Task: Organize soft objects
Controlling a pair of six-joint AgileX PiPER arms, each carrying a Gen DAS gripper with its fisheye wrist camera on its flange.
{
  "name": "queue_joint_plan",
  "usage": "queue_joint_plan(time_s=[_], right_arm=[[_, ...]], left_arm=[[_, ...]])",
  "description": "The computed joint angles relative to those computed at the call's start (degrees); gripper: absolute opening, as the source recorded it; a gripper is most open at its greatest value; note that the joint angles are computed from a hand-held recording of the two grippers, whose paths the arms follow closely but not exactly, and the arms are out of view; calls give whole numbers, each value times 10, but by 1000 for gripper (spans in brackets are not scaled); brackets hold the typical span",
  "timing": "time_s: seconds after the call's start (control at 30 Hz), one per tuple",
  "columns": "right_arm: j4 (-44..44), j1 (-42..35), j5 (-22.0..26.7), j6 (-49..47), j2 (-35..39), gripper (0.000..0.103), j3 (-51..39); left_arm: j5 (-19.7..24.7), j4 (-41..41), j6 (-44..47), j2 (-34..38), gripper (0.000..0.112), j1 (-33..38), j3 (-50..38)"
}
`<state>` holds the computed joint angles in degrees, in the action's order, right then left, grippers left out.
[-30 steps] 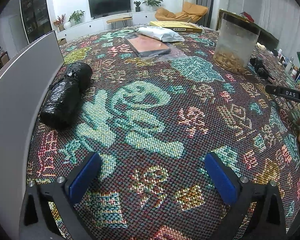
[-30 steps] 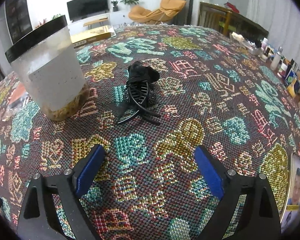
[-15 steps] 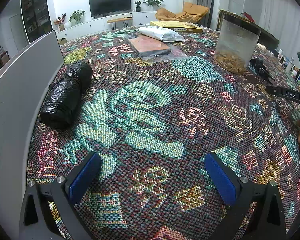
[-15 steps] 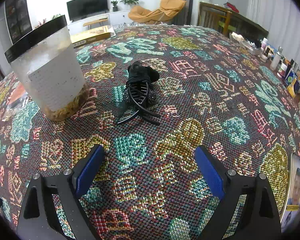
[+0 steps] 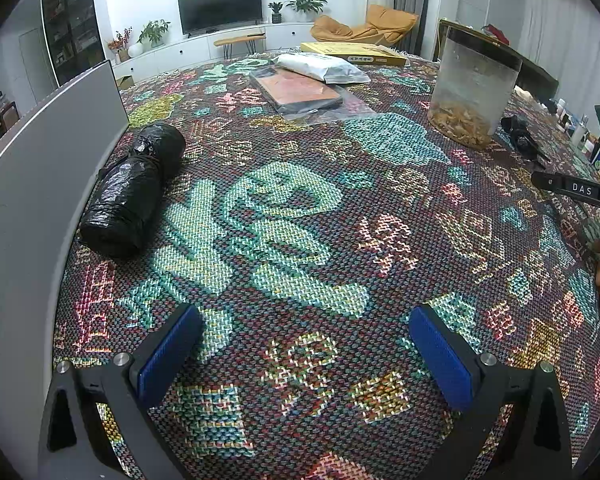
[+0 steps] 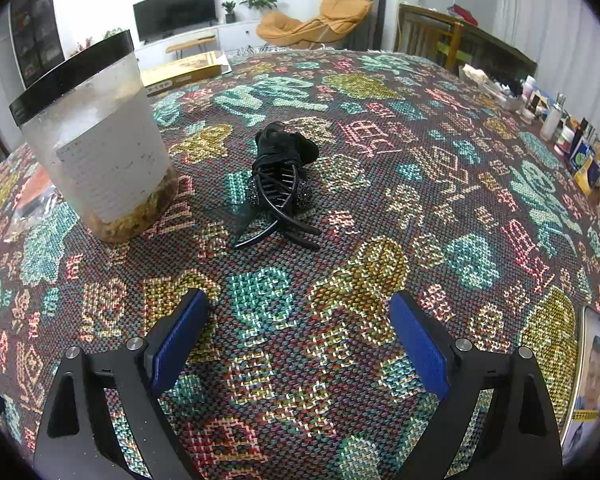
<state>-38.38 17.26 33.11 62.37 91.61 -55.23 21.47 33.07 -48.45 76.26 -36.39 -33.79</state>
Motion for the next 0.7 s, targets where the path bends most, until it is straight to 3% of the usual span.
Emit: queue_joint_plan(time_s=[0.7], right_arm=[[1, -1, -1, -1, -1, 94, 1]], left_arm=[[3, 8, -10, 2, 103, -3, -1]])
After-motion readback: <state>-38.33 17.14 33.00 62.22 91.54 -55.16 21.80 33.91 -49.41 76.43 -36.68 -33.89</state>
